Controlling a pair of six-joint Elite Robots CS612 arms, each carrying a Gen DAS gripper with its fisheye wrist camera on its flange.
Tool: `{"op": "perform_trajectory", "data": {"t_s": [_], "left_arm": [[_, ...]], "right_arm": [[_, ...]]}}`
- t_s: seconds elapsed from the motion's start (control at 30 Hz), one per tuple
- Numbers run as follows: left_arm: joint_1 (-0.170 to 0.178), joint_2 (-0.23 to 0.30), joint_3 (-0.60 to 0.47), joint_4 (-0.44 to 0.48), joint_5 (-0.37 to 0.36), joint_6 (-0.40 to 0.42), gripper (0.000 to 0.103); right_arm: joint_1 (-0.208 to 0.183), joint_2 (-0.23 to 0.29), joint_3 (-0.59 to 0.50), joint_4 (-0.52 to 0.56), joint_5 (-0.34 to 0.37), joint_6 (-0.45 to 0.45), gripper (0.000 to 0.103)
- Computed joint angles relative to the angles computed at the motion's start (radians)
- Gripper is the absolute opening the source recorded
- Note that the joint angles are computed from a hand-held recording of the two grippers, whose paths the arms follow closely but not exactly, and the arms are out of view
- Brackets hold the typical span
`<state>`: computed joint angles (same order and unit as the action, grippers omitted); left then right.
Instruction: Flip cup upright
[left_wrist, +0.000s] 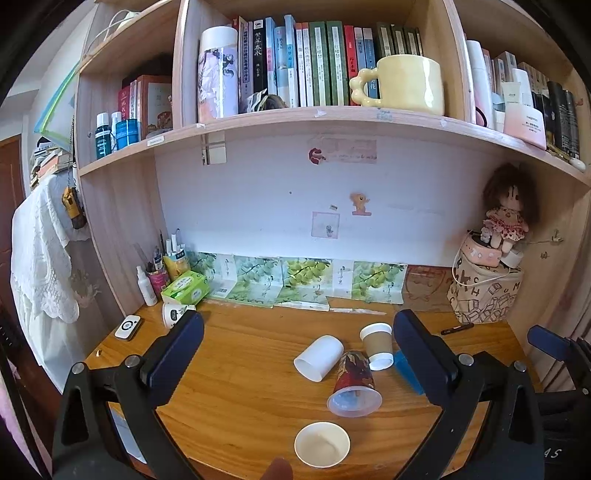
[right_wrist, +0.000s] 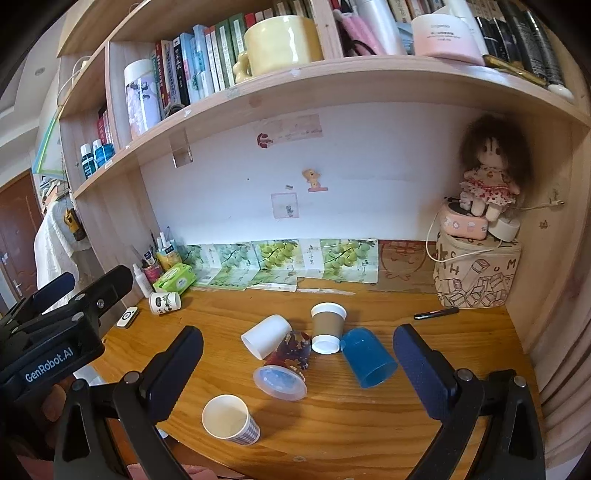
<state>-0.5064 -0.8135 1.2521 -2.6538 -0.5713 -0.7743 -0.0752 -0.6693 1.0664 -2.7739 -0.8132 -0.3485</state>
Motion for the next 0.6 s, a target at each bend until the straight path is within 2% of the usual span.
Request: {"op": "perform_trajectory", "data": {"t_s": [0.6], "left_arm": [[0.003,-0.005,0.007,0.017,-0.002,-0.023,0.103]], "right_arm": [[0.011,-0.002,-0.008,0.068,-0.014,-0.046,0.103]]}}
